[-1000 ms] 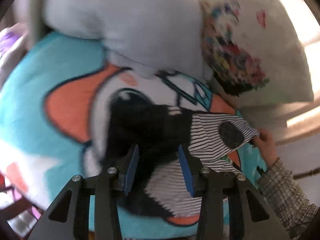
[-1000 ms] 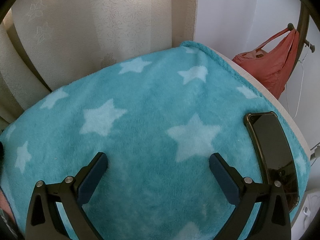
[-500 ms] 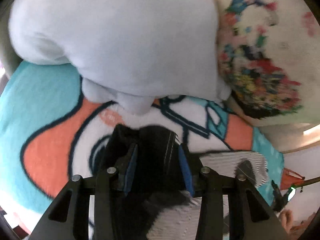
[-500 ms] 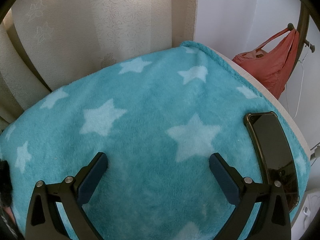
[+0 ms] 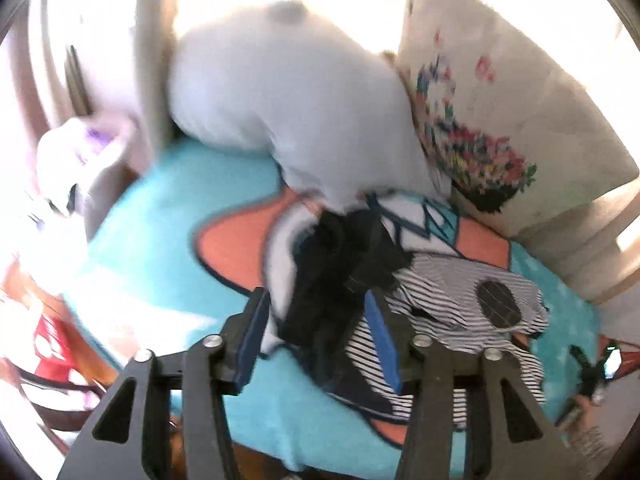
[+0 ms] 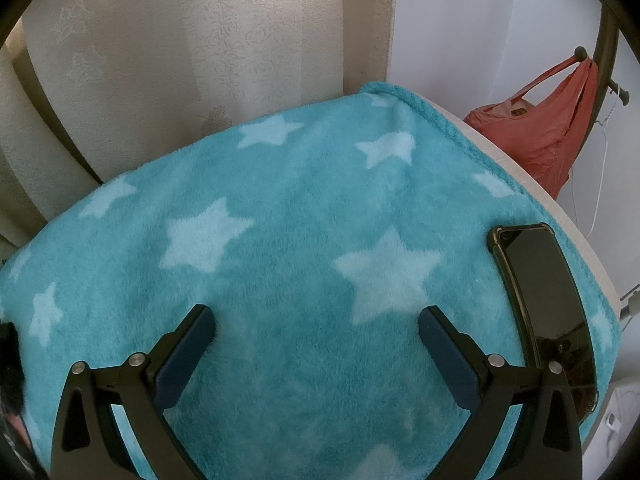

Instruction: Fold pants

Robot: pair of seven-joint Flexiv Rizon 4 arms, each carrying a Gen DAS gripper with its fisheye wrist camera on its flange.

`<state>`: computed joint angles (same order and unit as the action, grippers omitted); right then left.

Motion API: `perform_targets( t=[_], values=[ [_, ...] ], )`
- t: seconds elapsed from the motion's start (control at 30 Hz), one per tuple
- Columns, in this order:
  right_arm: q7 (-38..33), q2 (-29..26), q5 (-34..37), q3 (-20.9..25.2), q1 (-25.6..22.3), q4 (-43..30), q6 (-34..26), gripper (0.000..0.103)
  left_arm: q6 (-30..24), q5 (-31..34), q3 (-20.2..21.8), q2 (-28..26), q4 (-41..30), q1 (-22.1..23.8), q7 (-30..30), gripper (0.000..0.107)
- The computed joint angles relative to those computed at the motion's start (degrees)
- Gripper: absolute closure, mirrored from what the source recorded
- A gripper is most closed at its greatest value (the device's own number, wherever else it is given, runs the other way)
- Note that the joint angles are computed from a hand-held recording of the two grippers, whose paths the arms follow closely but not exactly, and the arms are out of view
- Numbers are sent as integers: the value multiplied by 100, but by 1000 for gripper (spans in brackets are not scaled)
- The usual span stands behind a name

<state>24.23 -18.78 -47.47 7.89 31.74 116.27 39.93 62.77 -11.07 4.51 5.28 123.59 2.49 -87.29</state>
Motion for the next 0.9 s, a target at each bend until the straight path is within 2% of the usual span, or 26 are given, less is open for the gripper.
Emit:
perform_targets(
  t=[0.07, 0.17, 0.27, 0.33, 0.37, 0.43, 0.5, 0.57, 0.63, 0.67, 0.73, 0.77, 0.83, 0.9],
  values=[
    [-1, 1, 0, 2, 0, 1, -1, 0, 301, 756, -48, 276, 39, 128, -514, 34],
    [-11, 4, 12, 4, -10, 5, 14, 0, 782, 1548, -175, 628, 116, 348, -1193, 19],
    [-493, 60, 294, 93, -163, 36, 273, 0, 1166, 2215, -368, 930, 164, 632, -1784, 13],
    [-1120, 120, 1023, 259, -292, -92, 301, 1, 1250, 2535, -516, 1114, 160, 807, -2060, 12],
    [-1059, 195, 1046, 266, -253, -79, 266, 8, 1243, 2742, -643, 1226, 151, 944, -2271, 8],
    [-435, 527, 382, 183, 84, 32, -56, 10, 1184, 3143, -936, 1428, 146, 1211, -2750, 4],
    [-74, 739, -240, 260, 274, 35, -278, 9, 1120, 3354, -1053, 1476, 131, 1214, -2958, 4],
    [514, 928, -963, 371, 383, 72, 2, 2, 1165, 2912, -832, 1247, 184, 726, -2444, 4],
    [1226, 963, -1664, 373, 308, 156, 844, 0, 1010, 2296, -595, 1011, 244, 189, -1854, 4],
    [1542, 861, -1934, 353, 222, 119, 1615, 0, 946, 1989, -526, 865, 292, -44, -1588, 4],
    [1573, 541, -1916, 348, 162, -87, 2646, 0, 655, 1789, -597, 682, 316, -226, -1436, 4],
    [1607, 407, -1865, 337, 240, -200, 2869, 0, 492, 1650, -613, 601, 337, -339, -1360, 4],
    [1439, 221, -1553, 383, 561, -470, 2603, 0, 157, 1458, -654, 498, 345, -526, -1269, 4],
    [489, 46, -1006, 531, 942, -884, 1755, 0, -121, 1541, -721, 520, 335, -616, -1382, 4]
  ],
)
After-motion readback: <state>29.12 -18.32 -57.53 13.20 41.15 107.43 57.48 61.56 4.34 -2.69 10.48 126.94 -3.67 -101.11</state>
